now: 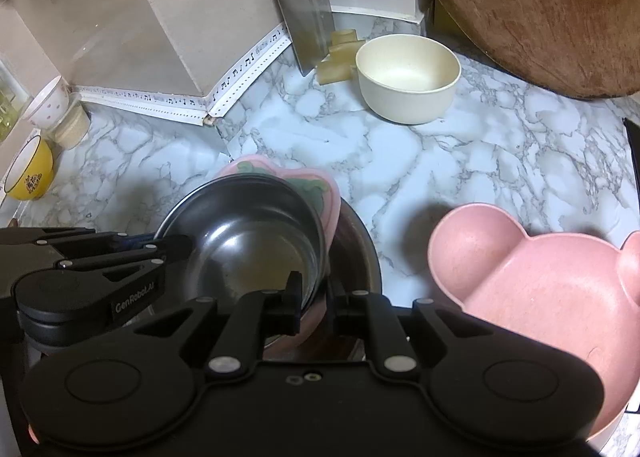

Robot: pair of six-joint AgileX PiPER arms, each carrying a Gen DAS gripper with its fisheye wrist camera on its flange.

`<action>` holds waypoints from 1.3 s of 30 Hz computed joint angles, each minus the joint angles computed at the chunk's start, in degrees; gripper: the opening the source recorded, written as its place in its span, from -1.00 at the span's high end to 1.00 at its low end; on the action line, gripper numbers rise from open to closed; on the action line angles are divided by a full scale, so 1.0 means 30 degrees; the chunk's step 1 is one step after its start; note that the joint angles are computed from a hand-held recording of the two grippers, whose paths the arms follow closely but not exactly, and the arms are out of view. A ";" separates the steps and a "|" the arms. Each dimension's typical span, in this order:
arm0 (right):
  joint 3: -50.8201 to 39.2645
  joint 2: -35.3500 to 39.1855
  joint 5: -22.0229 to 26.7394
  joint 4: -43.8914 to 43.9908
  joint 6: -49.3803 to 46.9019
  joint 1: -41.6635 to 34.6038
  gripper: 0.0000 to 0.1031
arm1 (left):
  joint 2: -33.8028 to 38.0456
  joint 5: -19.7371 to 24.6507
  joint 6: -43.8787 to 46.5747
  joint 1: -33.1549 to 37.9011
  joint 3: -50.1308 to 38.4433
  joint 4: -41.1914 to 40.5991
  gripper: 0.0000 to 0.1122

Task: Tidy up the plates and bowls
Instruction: 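Open both tools and release the pink pot in the steel bowl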

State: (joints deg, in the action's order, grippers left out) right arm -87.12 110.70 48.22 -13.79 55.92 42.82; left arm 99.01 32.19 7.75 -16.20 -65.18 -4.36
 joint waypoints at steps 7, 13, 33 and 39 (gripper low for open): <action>-0.0279 -0.0024 0.0134 -0.0312 -0.0005 -0.0005 0.57 | -0.0079 0.0517 0.1639 0.0523 -0.0168 -0.1638 0.88; -0.0310 -0.0397 0.0249 -0.0467 -0.0235 -0.0033 0.51 | -0.0376 0.1328 0.2846 0.1005 -0.0455 -0.2538 0.85; 0.0247 -0.2736 0.0168 -0.1770 0.0153 0.0071 -0.21 | -0.2308 0.0437 0.3873 0.1447 -0.0328 -0.3698 0.83; 0.0571 -0.3504 0.0023 -0.1642 0.0349 -0.0096 -0.44 | -0.2652 0.0525 0.4591 0.1285 -0.0458 -0.4527 0.83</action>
State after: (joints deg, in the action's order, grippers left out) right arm -85.40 100.19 48.28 -18.72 56.96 42.53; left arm 91.06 33.76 21.52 -12.35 -66.56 -17.94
